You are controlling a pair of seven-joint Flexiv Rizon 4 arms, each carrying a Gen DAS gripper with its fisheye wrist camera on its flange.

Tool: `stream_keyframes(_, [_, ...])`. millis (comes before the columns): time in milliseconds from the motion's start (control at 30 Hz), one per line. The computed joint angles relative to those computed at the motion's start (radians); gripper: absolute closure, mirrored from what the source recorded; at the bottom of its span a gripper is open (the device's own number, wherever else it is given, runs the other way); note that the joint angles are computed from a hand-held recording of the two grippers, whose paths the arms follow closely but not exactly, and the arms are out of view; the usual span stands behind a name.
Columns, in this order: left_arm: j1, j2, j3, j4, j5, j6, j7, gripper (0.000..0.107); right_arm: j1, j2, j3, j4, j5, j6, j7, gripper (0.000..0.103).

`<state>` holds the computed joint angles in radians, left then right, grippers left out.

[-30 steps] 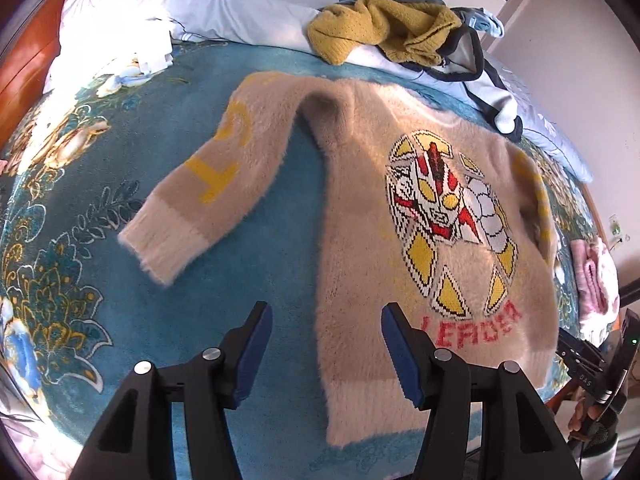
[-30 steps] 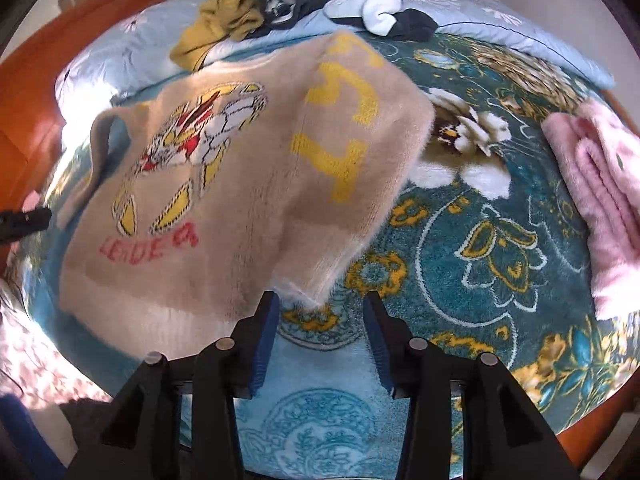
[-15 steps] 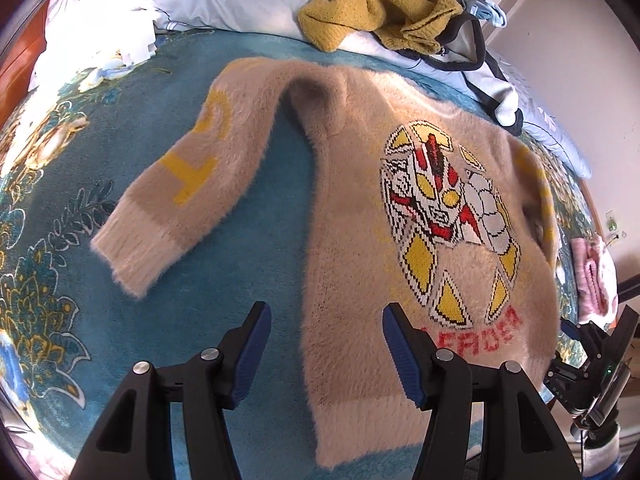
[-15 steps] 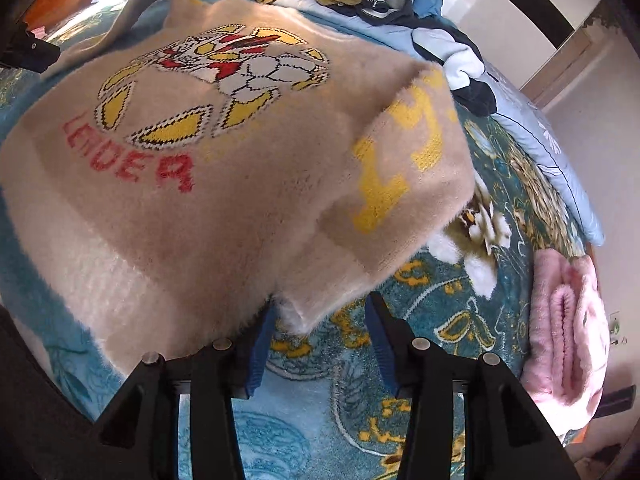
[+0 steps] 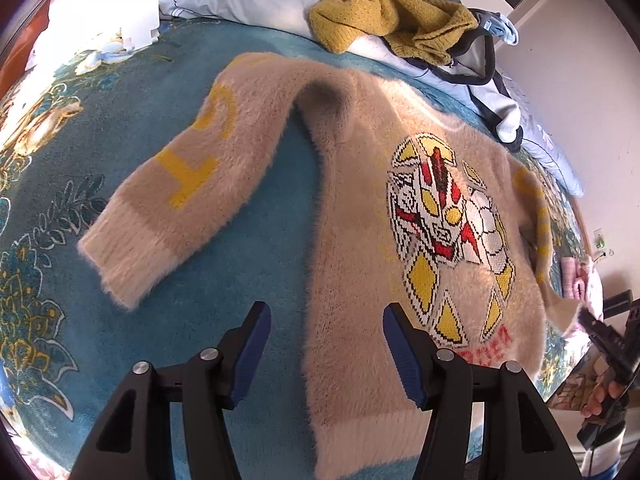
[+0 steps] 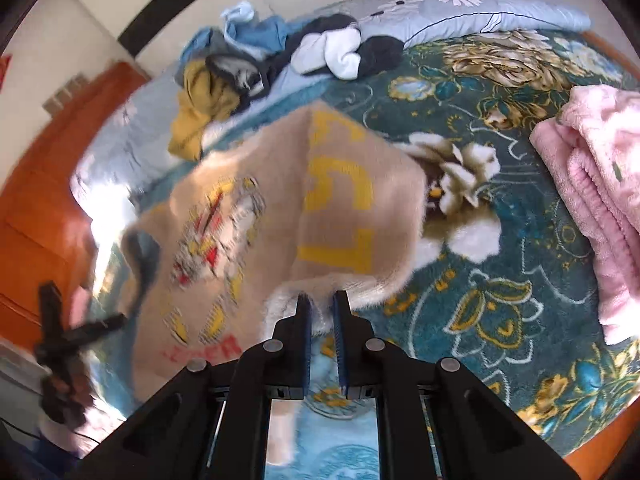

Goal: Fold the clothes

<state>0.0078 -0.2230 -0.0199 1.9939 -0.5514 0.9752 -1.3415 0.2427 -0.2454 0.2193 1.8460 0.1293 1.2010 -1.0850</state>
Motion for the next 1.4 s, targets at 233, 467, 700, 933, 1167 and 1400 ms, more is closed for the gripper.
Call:
stream_keyframes(233, [0.017, -0.011, -0.003, 0.0, -0.047, -0.006, 0.011, 0.044, -0.105, -0.046, 0.113, -0.229, 0.329, 0.117, -0.165, 0.093])
stream_keyframes(467, [0.037, -0.019, -0.009, -0.001, -0.124, -0.016, 0.028, 0.044, -0.107, -0.26, 0.213, -0.592, 0.503, -0.06, -0.297, 0.093])
stream_keyframes(700, [0.055, -0.009, 0.013, 0.013, -0.129, -0.011, 0.016, 0.044, 0.046, -0.522, 0.18, -0.989, 0.439, -0.259, -0.273, 0.098])
stream_keyframes(933, [0.072, -0.004, 0.015, 0.032, -0.16, -0.011, 0.018, 0.044, 0.144, -0.623, 0.086, -1.148, 0.29, -0.458, -0.231, 0.098])
stream_keyframes(1167, [0.071, -0.046, -0.005, -0.018, -0.161, -0.049, 0.025, 0.044, 0.231, -0.553, -0.052, -0.95, -0.024, -0.629, -0.196, 0.058])
stream_keyframes(1400, [0.076, -0.039, 0.004, -0.006, -0.175, -0.048, 0.025, 0.044, 0.288, -0.574, -0.074, -0.88, -0.191, -0.693, -0.223, 0.054])
